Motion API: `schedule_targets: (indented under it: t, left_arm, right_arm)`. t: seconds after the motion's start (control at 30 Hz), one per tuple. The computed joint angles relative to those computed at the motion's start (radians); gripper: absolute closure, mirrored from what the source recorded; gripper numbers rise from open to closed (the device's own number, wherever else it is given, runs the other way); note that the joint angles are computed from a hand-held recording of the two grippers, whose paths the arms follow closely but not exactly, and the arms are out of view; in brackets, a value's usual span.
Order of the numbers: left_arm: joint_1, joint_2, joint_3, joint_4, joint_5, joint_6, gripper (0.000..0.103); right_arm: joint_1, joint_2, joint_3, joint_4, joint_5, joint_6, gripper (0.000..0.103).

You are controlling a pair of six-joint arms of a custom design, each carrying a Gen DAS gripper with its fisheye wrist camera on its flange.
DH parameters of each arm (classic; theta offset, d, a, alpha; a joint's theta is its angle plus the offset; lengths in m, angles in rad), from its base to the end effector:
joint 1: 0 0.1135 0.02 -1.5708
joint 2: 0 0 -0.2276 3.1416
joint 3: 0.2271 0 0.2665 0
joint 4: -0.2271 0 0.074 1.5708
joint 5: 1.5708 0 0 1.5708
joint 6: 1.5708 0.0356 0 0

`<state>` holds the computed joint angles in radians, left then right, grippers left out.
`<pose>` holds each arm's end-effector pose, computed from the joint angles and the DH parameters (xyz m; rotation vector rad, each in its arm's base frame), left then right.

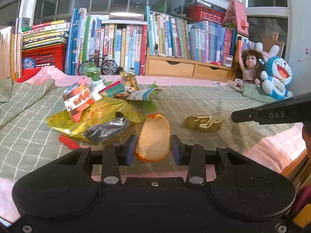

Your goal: Collect trash

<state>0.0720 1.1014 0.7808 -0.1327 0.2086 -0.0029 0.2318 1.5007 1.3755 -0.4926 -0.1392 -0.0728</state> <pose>0.2800 0.0128 0.2439 0.0563 2.0167 -0.1671 0.3475 0.0871 0.3044 -0.4102 2.1533 0.2420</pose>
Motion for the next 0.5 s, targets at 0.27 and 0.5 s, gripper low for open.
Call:
schedule_targets:
  t: [0.27,0.5]
  left_arm:
    - [-0.037,-0.041,-0.013,-0.017,-0.006,0.0,0.067]
    - [-0.042,-0.099,-0.034,-0.062,0.002,0.011,0.067]
  right_arm:
    - [-0.013,-0.082,-0.069,0.01,-0.022,0.032,0.089]
    - [-0.01,-0.171,-0.14,0.007,-0.043,0.064,0.089]
